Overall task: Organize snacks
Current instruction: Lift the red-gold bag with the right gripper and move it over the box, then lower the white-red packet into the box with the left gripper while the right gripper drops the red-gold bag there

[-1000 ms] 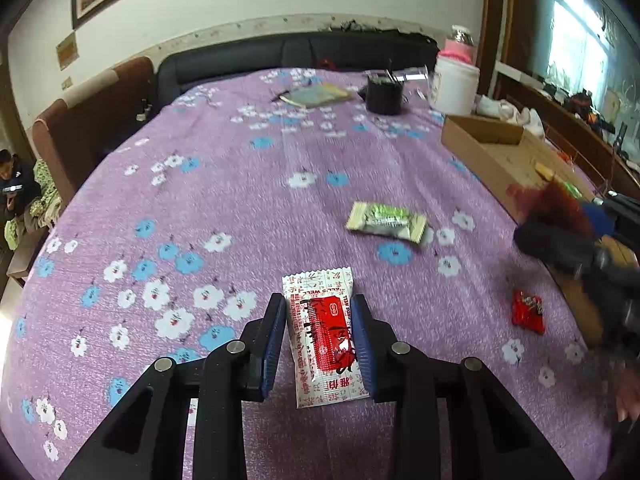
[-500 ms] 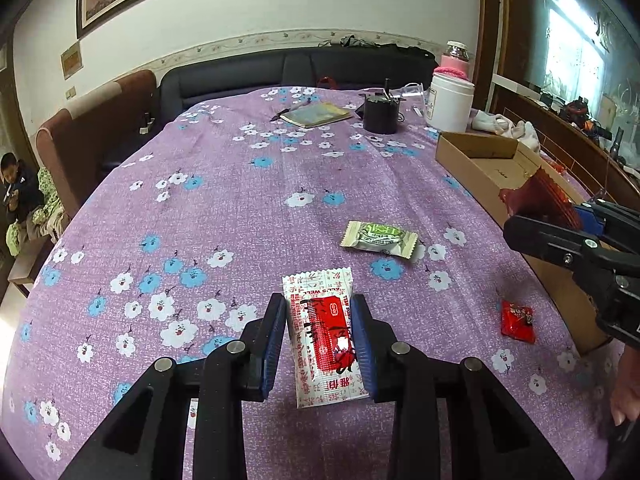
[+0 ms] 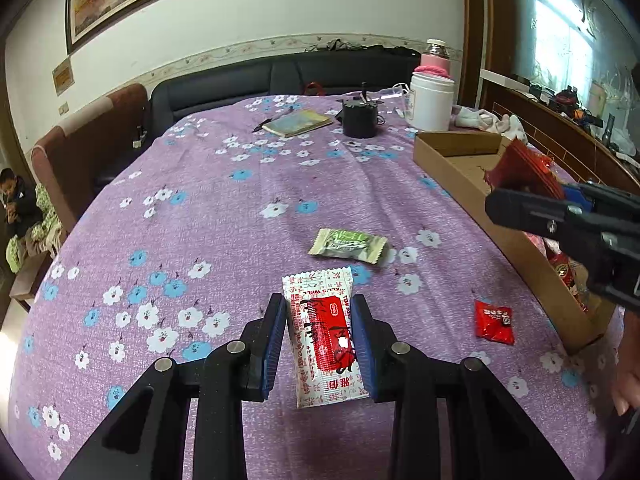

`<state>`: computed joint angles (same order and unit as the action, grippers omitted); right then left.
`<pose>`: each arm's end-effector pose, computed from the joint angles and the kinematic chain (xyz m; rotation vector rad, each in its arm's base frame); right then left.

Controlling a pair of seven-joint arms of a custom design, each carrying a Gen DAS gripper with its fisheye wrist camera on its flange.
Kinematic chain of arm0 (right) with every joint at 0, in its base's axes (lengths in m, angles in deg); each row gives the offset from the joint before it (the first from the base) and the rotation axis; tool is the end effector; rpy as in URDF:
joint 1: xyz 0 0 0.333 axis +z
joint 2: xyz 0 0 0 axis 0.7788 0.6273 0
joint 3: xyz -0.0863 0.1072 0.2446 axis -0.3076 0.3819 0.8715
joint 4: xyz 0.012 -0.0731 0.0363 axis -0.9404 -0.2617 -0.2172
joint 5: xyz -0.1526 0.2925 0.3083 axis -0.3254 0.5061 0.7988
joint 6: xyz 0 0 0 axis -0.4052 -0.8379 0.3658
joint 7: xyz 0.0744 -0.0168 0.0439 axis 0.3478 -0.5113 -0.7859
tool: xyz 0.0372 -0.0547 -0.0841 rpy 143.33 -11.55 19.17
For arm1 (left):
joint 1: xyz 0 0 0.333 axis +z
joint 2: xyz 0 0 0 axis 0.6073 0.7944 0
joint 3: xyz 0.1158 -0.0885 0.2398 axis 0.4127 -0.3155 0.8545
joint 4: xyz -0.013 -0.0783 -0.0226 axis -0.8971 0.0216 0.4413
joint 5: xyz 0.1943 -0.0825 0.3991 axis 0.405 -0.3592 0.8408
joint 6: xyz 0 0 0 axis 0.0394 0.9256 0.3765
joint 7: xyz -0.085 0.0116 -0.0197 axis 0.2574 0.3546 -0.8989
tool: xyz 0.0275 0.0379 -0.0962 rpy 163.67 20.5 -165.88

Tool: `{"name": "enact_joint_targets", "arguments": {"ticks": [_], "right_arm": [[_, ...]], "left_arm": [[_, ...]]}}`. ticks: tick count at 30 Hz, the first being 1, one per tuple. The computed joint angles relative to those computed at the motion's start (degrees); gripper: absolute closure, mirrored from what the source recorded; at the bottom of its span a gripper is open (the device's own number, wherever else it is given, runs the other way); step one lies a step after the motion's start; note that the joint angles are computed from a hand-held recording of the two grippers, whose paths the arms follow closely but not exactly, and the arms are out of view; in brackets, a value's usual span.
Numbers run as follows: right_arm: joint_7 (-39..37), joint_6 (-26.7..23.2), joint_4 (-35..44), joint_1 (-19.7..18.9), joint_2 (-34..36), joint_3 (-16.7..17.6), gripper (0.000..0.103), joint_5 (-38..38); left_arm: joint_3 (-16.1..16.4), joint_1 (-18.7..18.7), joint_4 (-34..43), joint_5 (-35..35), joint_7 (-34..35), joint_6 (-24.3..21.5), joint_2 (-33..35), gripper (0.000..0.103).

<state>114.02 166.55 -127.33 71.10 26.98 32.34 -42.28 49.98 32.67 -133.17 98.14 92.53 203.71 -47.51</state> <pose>0.5846 0.2659 0.4914 -1.8981 1.2669 -0.4917 0.5463 -0.1440 0.4607 -1.6181 1.8685 -0.7479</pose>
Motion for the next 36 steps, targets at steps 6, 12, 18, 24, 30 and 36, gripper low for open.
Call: {"name": "enact_joint_targets", "arguments": {"ticks": [6, 12, 18, 24, 30, 36], "right_arm": [[0.8, 0.64, -0.35, -0.41, -0.55, -0.41, 0.068, 1.26], [1.33, 1.03, -0.81, -0.89, -1.26, -0.79, 0.068, 2.83], [3.57, 1.1, -1.18, -1.74, -1.89, -1.12, 0.068, 2.56], [4.9, 1.65, -1.63, -2.57, -2.47, -1.81, 0.068, 3.93], [6.81, 1.59, -1.99, -3.51, -3.01, -2.17, 0.068, 3.81], [9.32, 1.58, -2.62, -4.61, -3.72, -2.41, 0.068, 2.79]], "left_arm": [[-0.7, -0.29, 0.75, 0.59, -0.3, -0.42, 0.14, 0.069], [-1.07, -0.77, 1.46, 1.24, -0.42, -0.53, 0.14, 0.069], [-1.3, -1.43, 2.67, 1.19, -0.2, -0.58, 0.72, 0.069], [-1.61, -2.47, 4.22, 0.81, 0.58, -0.51, 1.5, 0.069], [-1.75, -3.57, 5.9, 0.03, 1.62, -0.53, 2.52, 0.069], [-1.93, -4.32, 7.47, -0.9, 2.1, -0.73, 3.58, 0.069]]}}
